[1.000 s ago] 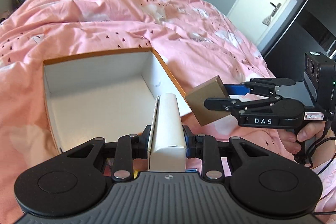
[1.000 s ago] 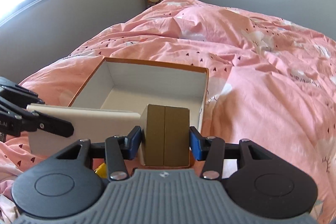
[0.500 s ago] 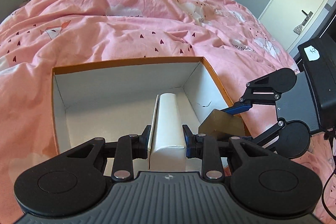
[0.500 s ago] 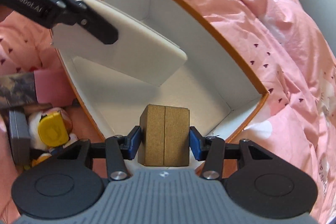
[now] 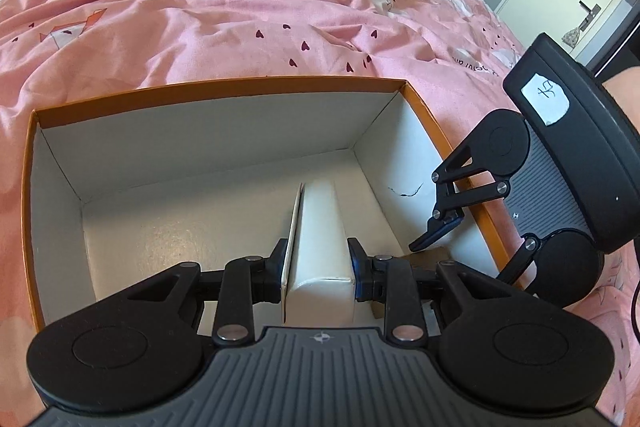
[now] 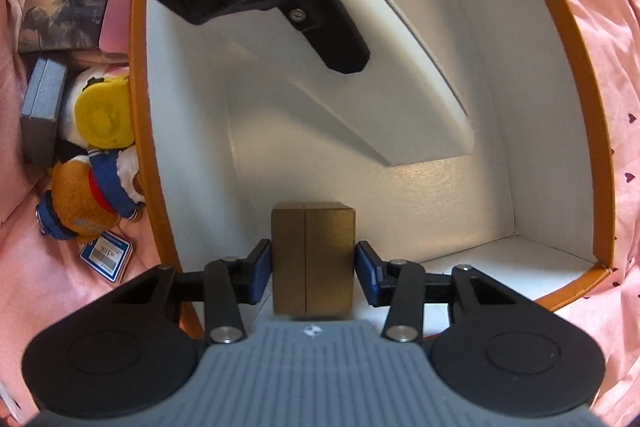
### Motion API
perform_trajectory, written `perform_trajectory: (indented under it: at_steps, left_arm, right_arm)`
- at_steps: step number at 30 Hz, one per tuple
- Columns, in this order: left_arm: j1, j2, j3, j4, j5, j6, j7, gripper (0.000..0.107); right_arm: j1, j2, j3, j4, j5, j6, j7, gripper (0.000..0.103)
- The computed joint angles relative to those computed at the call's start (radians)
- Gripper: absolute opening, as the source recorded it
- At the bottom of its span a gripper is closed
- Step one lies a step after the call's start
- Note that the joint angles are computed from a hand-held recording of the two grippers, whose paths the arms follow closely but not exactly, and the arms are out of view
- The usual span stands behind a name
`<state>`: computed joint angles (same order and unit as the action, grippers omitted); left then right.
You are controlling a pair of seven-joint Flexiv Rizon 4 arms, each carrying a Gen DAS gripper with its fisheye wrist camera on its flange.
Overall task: Organize objects
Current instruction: 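Carry the white case into the orange box with the left gripper while the right carries the tan block in, then open the right gripper to drop the tan block while the left releases the white case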
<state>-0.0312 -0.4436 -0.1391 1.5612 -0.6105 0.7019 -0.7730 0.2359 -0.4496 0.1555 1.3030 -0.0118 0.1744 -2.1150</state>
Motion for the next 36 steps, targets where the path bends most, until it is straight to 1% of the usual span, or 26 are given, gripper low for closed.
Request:
perform_trajectory:
  at_steps: [1,5,7,8,12,13,14,15,16,17,18,19,23,26,27,30,32,34,35,36]
  left_arm:
    - [0.0,-0.003,-0.003,-0.002,-0.001,0.004,0.01,0.032]
    - [-0.005,0.004,-0.009,0.012,-0.006,0.055,0.052,0.032]
    - [-0.01,0.009,-0.006,0.019,0.001,0.073,0.057,0.032]
    - [-0.012,0.005,-0.005,0.013,0.005,0.074,0.052,0.032]
    - [-0.01,0.006,-0.005,0.016,0.003,0.078,0.037,0.032]
    - [-0.011,0.007,-0.005,0.02,0.001,0.086,0.034,0.032]
    - [-0.013,0.007,-0.005,0.024,-0.001,0.098,0.03,0.032]
    - [-0.016,0.01,-0.006,0.03,-0.001,0.111,0.029,0.032]
    - [-0.019,0.013,-0.007,0.039,0.0,0.127,0.035,0.032]
    - [-0.02,0.018,-0.009,0.049,0.0,0.143,0.044,0.032]
    - [-0.023,0.021,-0.011,0.058,0.001,0.158,0.05,0.032]
    - [-0.025,0.026,-0.012,0.067,0.002,0.173,0.058,0.032]
    - [-0.04,0.04,-0.014,0.099,0.014,0.239,0.082,0.032]
    - [-0.06,0.048,-0.012,0.133,0.047,0.343,0.111,0.032]
    - [-0.068,0.048,-0.01,0.142,0.063,0.382,0.114,0.032]
    - [-0.091,0.046,0.005,0.162,0.134,0.494,0.096,0.032]
    - [-0.102,0.043,0.014,0.171,0.182,0.553,0.08,0.032]
    - [-0.108,0.039,0.018,0.171,0.224,0.578,0.056,0.032]
    - [-0.114,0.038,0.023,0.171,0.247,0.587,0.044,0.032]
    - [-0.122,0.037,0.031,0.17,0.275,0.596,0.031,0.032]
  right_arm:
    - [-0.003,-0.01,0.001,-0.02,0.007,-0.026,-0.009,0.048]
    - [-0.01,-0.023,0.001,-0.051,0.02,-0.059,-0.026,0.049]
    - [-0.023,-0.03,0.004,-0.088,0.054,-0.095,-0.03,0.049]
    - [-0.033,-0.031,0.006,-0.103,0.079,-0.096,-0.028,0.048]
    - [-0.075,-0.038,0.004,-0.143,0.191,-0.034,0.065,0.048]
    - [-0.074,-0.036,-0.001,-0.133,0.191,0.003,0.088,0.048]
    - [-0.066,-0.037,-0.009,-0.124,0.179,0.033,0.126,0.046]
    - [-0.063,-0.046,-0.014,-0.128,0.175,0.043,0.164,0.039]
    - [-0.064,-0.056,-0.013,-0.136,0.177,0.041,0.192,0.036]
    - [-0.064,-0.052,-0.007,-0.12,0.18,0.05,0.205,0.03]
    - [-0.061,-0.039,0.001,-0.086,0.175,0.067,0.204,0.028]
    - [-0.057,-0.04,0.003,-0.079,0.162,0.066,0.196,0.028]
    - [-0.054,-0.054,0.005,-0.091,0.144,0.012,0.206,0.026]
    - [-0.062,-0.055,0.011,-0.102,0.162,-0.023,0.214,0.026]
    - [-0.065,-0.058,0.012,-0.114,0.171,-0.04,0.219,0.03]
    - [-0.057,-0.058,0.005,-0.115,0.16,-0.032,0.243,0.03]
    - [-0.048,-0.048,0.0,-0.096,0.14,0.006,0.257,0.03]
    - [-0.042,-0.039,-0.006,-0.079,0.126,0.05,0.28,0.032]
    - [-0.038,-0.035,-0.01,-0.069,0.115,0.077,0.298,0.036]
    - [-0.031,-0.029,-0.016,-0.055,0.096,0.109,0.317,0.041]
